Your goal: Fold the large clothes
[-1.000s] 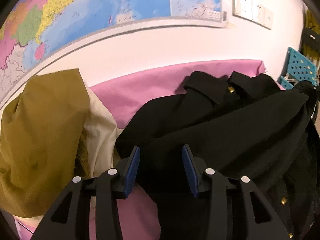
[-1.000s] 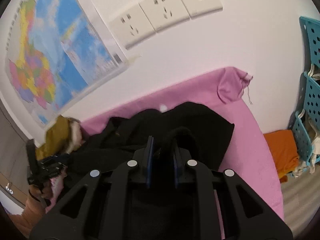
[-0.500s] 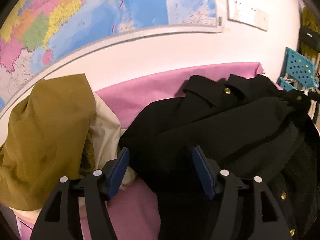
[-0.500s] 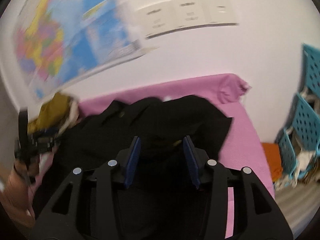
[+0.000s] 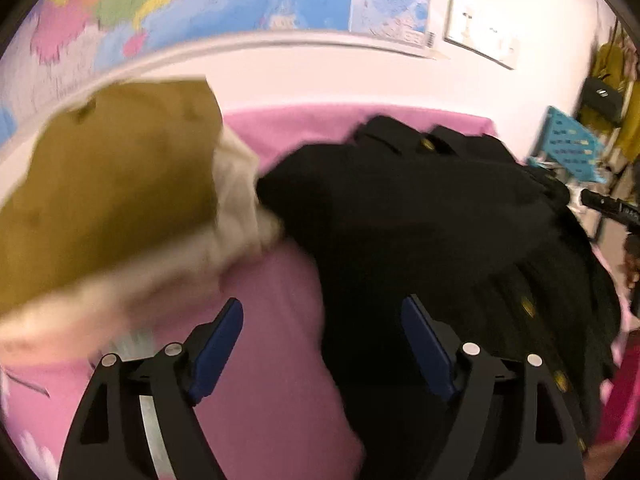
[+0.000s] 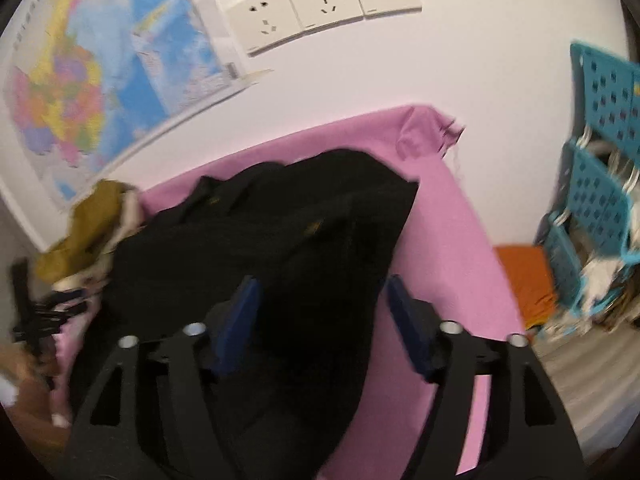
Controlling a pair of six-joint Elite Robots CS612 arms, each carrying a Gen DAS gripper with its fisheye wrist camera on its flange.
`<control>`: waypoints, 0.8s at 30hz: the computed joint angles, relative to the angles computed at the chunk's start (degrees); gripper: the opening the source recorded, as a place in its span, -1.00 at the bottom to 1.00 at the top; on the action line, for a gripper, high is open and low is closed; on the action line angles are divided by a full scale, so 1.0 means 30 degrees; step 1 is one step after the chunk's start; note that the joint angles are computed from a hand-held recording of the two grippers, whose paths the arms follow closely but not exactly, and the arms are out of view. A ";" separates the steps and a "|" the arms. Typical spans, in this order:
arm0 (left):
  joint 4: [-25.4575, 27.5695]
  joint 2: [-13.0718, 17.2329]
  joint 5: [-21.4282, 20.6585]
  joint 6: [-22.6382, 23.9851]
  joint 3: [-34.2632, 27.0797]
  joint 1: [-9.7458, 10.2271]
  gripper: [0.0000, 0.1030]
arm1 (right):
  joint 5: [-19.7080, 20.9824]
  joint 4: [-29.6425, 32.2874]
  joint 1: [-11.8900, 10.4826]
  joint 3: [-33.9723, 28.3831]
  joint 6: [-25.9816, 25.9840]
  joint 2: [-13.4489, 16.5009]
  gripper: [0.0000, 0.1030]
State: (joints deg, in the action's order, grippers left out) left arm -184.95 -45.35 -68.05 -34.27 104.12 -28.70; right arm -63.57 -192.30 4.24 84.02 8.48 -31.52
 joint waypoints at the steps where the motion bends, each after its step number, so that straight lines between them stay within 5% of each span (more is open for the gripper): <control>1: -0.0152 -0.0078 -0.0331 -0.0113 0.0334 -0.0084 0.53 | 0.1108 -0.0027 -0.0193 0.0413 0.0046 -0.0101 0.42; 3: -0.0279 -0.0167 -0.1012 -0.0080 0.0772 -0.0173 0.53 | 0.2765 0.0365 -0.0491 0.1195 -0.0245 -0.0277 0.45; 12: -0.2017 -0.0004 -0.4306 -0.0911 0.2005 -0.0592 0.69 | 0.5128 0.0544 -0.0863 0.3591 -0.1523 -0.0595 0.52; 20: -0.3767 0.0271 -0.7083 -0.0747 0.2275 -0.0692 0.86 | 0.4688 0.0544 -0.0218 0.3619 -0.4878 -0.0572 0.58; 21: -0.3714 0.0301 -0.6938 -0.0841 0.2209 -0.0735 0.86 | 0.4637 0.0616 -0.0188 0.3627 -0.5078 -0.0595 0.55; 24: -0.3763 0.0350 -0.6831 -0.1314 0.2117 -0.0739 0.86 | 0.6647 0.1685 -0.0505 0.3424 -0.4983 -0.0466 -0.19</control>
State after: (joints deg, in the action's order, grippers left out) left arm -196.24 -44.30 -88.55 -38.22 110.47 -30.92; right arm -43.63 -187.24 2.73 94.29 -6.47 -32.92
